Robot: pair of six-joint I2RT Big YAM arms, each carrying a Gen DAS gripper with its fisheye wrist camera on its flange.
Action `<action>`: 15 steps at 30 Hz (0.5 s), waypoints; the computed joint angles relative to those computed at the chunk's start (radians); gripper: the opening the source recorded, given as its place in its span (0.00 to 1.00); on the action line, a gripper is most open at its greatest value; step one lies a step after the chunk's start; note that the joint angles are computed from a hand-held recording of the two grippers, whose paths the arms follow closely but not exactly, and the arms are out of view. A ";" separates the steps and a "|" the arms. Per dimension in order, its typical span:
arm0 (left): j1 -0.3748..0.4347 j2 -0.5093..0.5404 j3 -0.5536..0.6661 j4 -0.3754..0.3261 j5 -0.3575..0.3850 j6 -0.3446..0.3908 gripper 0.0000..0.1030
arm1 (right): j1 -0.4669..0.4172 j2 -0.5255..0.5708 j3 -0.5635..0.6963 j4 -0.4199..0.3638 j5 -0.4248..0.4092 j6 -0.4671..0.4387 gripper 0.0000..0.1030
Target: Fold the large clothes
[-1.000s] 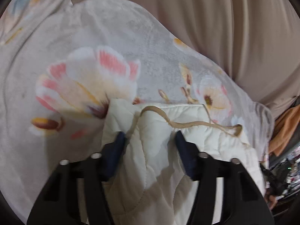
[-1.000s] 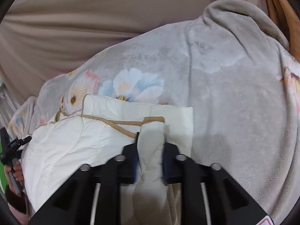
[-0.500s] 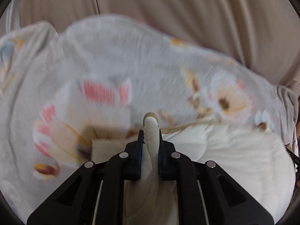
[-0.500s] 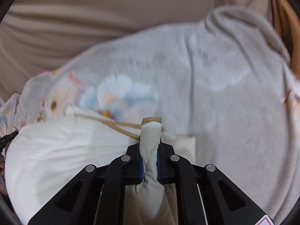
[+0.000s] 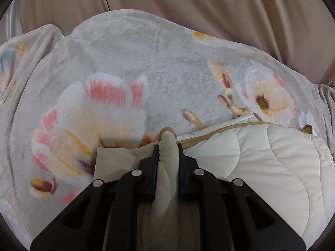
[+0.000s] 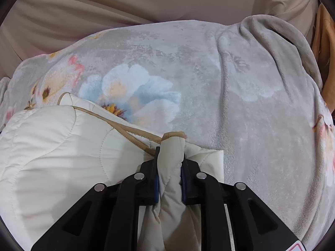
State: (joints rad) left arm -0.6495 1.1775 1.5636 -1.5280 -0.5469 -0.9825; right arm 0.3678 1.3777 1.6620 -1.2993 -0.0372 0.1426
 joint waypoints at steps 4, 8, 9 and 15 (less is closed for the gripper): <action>-0.040 -0.011 0.041 -0.050 -0.073 -0.065 0.20 | -0.041 -0.030 -0.006 0.021 -0.065 0.046 0.18; -0.161 0.029 0.197 -0.098 -0.188 -0.073 0.25 | -0.014 -0.111 0.023 0.093 -0.085 0.091 0.21; -0.188 0.058 0.247 -0.091 -0.202 -0.038 0.32 | 0.008 -0.107 0.048 0.088 -0.094 0.087 0.22; -0.228 0.237 0.379 0.027 -0.050 0.160 0.47 | 0.211 -0.034 0.108 0.062 -0.050 -0.008 0.24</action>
State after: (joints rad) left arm -0.8776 1.4148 1.9427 -1.5013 -0.5969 -0.8223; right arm 0.5788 1.3437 1.7704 -1.2375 -0.0871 0.1350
